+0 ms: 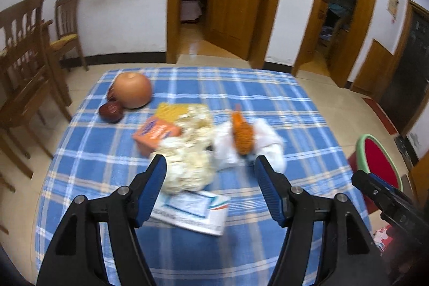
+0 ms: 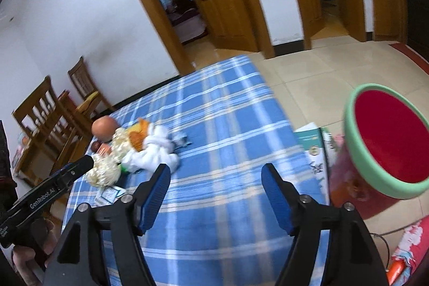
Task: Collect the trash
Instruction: 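Return both tools to the table items, then grasp the crumpled white paper with the left tool while the right tool grasps the white sock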
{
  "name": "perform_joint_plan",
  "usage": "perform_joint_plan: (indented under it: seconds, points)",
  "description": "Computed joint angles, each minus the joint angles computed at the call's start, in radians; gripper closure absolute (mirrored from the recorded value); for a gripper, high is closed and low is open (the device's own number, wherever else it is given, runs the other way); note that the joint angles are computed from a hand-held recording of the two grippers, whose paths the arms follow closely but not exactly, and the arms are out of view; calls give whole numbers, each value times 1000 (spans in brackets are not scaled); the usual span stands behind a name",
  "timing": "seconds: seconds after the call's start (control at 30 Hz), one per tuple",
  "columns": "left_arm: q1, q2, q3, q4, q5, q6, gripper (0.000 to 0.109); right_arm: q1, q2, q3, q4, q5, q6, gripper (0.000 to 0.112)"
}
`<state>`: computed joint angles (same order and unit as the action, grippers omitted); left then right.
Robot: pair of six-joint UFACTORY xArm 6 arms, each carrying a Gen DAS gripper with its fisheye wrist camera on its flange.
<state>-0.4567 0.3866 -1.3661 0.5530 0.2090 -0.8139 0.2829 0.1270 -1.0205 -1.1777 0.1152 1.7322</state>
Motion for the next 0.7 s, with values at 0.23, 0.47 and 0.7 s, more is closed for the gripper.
perform_joint_plan:
  seconds: [0.23,0.47,0.7]
  points:
    - [31,29,-1,-18,20,-1,40,48,150,-135,260,-23,-267,35]
    - [40,96,-51,-137,17,110,40,77,255,-226,533,-17,-531,35]
    - [36,138,-82,-289,-7,255,40,95,336,-297,762,-28,-744,36]
